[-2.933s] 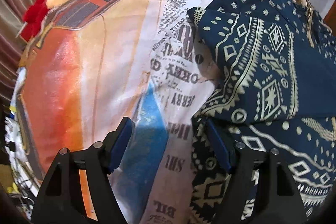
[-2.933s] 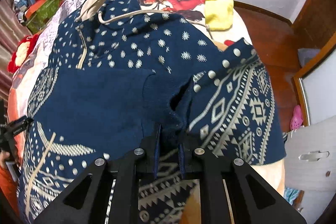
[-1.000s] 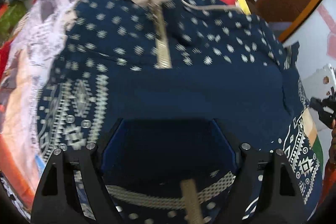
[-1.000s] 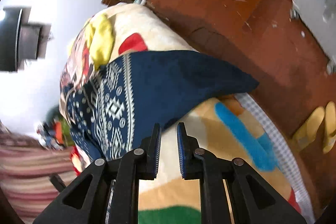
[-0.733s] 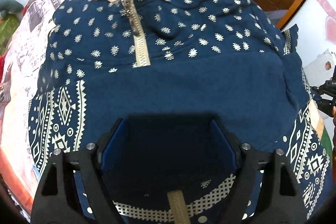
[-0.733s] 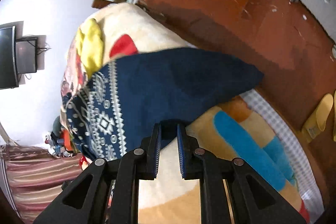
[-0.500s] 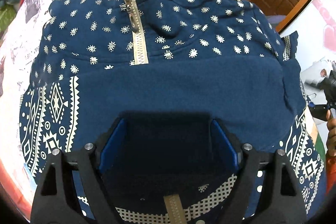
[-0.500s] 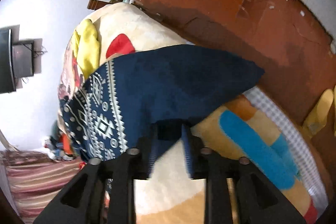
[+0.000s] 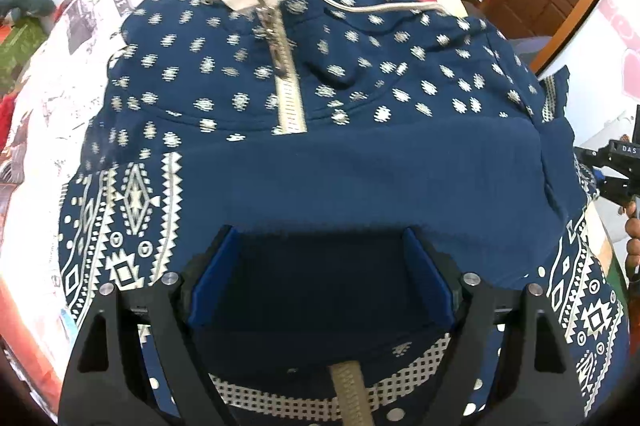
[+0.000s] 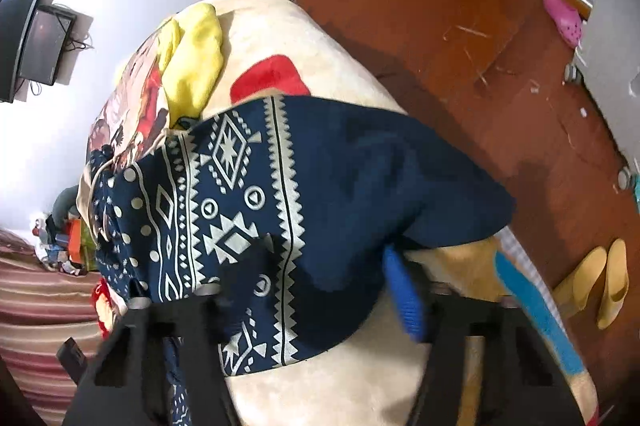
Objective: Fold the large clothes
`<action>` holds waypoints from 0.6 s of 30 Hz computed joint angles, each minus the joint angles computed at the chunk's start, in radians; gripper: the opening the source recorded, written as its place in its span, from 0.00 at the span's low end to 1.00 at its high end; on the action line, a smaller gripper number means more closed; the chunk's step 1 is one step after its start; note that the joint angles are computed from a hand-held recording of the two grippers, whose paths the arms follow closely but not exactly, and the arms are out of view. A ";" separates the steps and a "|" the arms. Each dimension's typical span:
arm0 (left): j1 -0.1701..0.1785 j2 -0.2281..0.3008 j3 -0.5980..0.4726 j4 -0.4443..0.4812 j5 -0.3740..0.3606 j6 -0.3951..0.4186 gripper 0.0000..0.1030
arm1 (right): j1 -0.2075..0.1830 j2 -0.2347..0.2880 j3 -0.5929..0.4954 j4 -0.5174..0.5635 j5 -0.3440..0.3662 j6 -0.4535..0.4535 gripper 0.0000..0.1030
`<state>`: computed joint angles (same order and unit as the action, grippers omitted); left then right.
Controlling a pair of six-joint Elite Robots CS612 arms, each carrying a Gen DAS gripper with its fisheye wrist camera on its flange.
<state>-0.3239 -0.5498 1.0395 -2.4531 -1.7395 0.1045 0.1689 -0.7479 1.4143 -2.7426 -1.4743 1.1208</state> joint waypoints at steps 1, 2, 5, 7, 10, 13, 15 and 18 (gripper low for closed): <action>0.003 0.000 -0.001 -0.004 -0.001 -0.003 0.81 | 0.000 -0.002 0.002 -0.006 -0.007 -0.004 0.23; 0.006 -0.003 0.002 -0.009 -0.002 -0.006 0.81 | -0.002 -0.004 0.006 -0.024 -0.003 -0.015 0.17; 0.015 -0.013 0.010 -0.024 -0.005 -0.021 0.81 | -0.004 -0.012 0.022 -0.113 -0.001 -0.017 0.08; 0.023 -0.020 0.015 -0.038 -0.006 -0.030 0.81 | 0.002 -0.018 0.019 -0.162 -0.025 -0.033 0.07; 0.034 -0.029 0.022 -0.065 -0.002 -0.039 0.81 | 0.015 -0.023 -0.009 -0.220 -0.043 -0.076 0.07; 0.047 -0.045 0.041 -0.095 -0.005 -0.049 0.81 | 0.043 -0.010 -0.084 -0.234 -0.051 -0.168 0.07; 0.056 -0.056 0.053 -0.111 -0.014 -0.058 0.81 | 0.062 0.007 -0.135 -0.234 -0.041 -0.229 0.07; 0.062 -0.067 0.070 -0.125 -0.022 -0.063 0.81 | 0.098 0.057 -0.251 -0.167 -0.009 -0.335 0.07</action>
<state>-0.2624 -0.6167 1.1099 -2.5780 -1.7610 0.0417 0.2672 -0.6906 1.1637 -2.9096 -1.4834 0.7863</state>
